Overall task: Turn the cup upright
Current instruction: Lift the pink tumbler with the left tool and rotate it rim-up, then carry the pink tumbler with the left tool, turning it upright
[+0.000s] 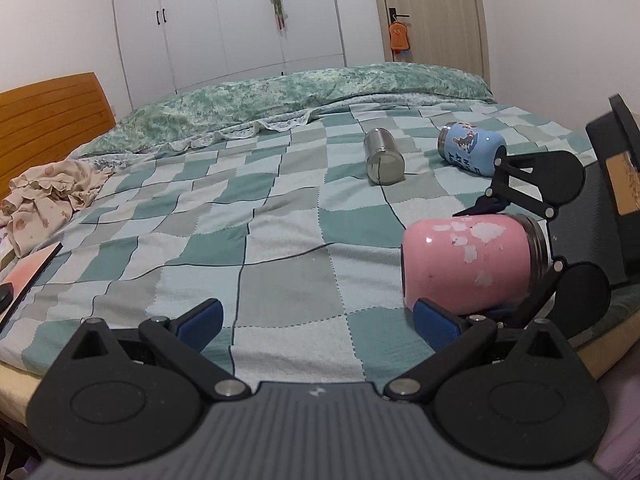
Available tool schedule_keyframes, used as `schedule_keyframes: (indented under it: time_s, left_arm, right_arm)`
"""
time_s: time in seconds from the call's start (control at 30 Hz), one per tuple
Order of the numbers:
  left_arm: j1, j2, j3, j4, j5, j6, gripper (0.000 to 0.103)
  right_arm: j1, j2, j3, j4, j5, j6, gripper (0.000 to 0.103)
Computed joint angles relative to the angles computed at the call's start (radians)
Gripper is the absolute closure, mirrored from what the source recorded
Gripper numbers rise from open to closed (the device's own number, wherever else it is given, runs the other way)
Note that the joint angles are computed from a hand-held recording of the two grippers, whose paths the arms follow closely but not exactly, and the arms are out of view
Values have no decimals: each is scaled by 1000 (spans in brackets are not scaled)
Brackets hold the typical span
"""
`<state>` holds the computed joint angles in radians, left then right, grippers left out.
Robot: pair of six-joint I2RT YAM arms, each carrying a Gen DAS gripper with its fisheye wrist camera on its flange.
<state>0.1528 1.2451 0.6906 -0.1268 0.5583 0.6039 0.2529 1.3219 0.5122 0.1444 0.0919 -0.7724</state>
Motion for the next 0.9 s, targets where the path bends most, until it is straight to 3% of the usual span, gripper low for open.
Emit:
schedule_keyframes:
  time_s: [0.07, 0.2, 0.33, 0.47, 0.6, 0.7, 0.9]
  left_arm:
    - [-3, -7, -6, -2, -1, 11, 0]
    - [6, -16, 2, -40, 35, 70, 0]
    - [-42, -13, 36, -84, 19, 150, 0]
    - [-105, 1, 75, -139, 65, 301, 0]
    - [-201, 32, 93, -160, 40, 458, 0]
    - [-273, 81, 112, -168, 7, 581, 0]
    - [-399, 192, 143, -122, -117, 780, 0]
  right_arm:
    - [5, 2, 10, -12, 14, 15, 17]
    - [1, -92, 3, -88, 14, 100, 0]
    - [-25, -330, -52, -230, 1, 221, 0]
    - [-68, -629, -112, -427, 0, 407, 0]
    - [-83, -856, -154, -586, 85, 599, 0]
    - [-66, -951, -184, -659, 165, 722, 0]
    - [-90, -1049, -255, -681, 142, 809, 0]
